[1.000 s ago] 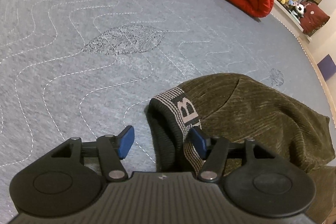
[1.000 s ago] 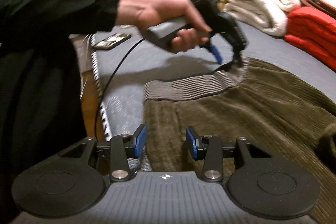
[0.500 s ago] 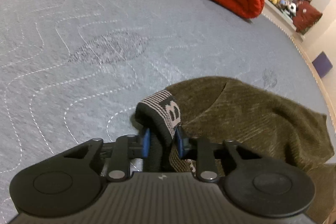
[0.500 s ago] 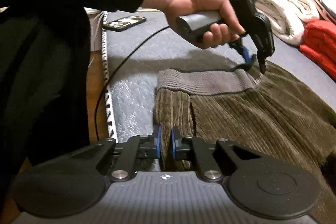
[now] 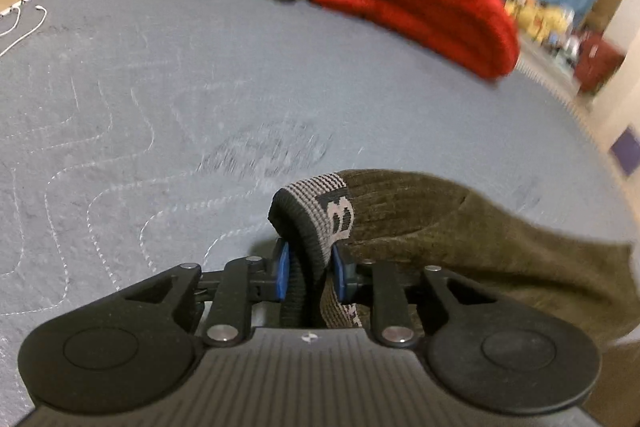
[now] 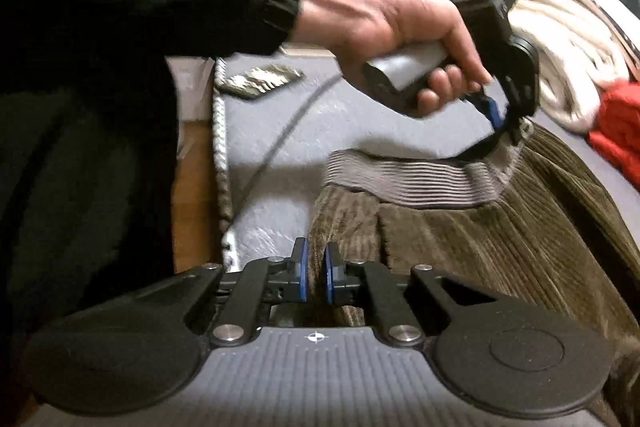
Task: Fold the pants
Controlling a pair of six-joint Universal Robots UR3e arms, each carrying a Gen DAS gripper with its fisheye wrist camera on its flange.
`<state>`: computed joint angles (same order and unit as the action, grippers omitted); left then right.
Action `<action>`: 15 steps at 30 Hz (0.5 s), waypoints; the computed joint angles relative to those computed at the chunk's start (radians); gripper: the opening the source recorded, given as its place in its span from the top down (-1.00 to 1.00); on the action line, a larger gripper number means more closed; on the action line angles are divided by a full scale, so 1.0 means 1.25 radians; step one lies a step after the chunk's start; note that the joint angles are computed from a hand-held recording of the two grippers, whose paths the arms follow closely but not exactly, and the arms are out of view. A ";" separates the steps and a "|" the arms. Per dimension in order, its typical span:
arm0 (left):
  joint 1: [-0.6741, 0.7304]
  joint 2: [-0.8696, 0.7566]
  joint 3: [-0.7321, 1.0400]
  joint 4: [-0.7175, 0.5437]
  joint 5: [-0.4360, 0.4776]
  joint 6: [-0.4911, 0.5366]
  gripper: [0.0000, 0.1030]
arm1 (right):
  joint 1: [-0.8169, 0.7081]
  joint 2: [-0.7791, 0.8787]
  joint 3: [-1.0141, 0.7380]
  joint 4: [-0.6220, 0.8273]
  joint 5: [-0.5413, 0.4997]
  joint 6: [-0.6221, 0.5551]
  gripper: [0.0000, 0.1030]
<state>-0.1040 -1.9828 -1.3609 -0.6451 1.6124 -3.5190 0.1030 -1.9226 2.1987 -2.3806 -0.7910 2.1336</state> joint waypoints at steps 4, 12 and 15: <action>-0.065 0.002 0.020 0.041 0.148 0.035 0.13 | -0.057 -0.025 -0.031 0.104 0.025 0.014 0.55; -0.091 -0.053 0.096 -0.093 -0.069 0.206 0.20 | -0.321 -0.109 -0.091 0.338 0.075 0.066 -0.06; -0.149 -0.123 0.184 -0.193 0.041 0.238 0.32 | -0.344 -0.074 -0.084 0.187 -0.048 0.253 -0.06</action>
<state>-0.2909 -2.1362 -1.1305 -0.8866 1.6639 -3.2212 -0.3276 -2.0147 2.0941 -2.1468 -0.8510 2.4494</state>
